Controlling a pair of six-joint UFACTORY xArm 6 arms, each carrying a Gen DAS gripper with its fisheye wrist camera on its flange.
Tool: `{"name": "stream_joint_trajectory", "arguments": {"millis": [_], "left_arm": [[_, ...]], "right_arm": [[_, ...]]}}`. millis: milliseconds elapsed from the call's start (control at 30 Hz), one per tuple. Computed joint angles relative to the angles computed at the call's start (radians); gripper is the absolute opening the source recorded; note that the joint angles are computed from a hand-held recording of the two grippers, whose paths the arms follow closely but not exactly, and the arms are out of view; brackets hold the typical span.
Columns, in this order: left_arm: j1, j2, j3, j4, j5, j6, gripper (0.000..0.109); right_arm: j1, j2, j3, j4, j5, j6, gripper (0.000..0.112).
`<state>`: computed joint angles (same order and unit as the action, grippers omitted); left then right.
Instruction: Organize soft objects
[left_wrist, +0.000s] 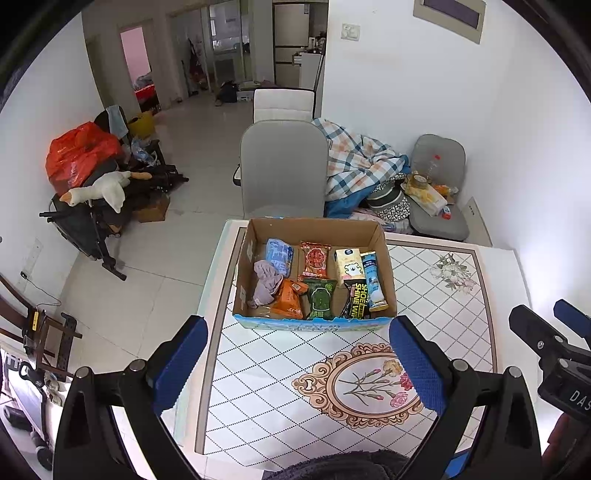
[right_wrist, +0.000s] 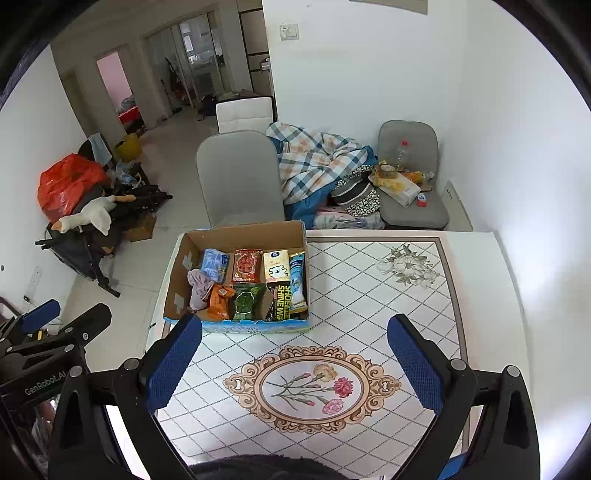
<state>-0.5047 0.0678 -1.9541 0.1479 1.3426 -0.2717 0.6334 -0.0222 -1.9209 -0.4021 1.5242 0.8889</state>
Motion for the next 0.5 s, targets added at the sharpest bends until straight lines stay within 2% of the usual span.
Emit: {"name": "stream_joint_trajectory", "arguments": {"millis": [500], "left_arm": [[-0.005, 0.01, -0.032, 0.006, -0.001, 0.018, 0.101]], "right_arm": [[0.013, -0.01, -0.005, -0.033, 0.028, 0.023, 0.102]]}}
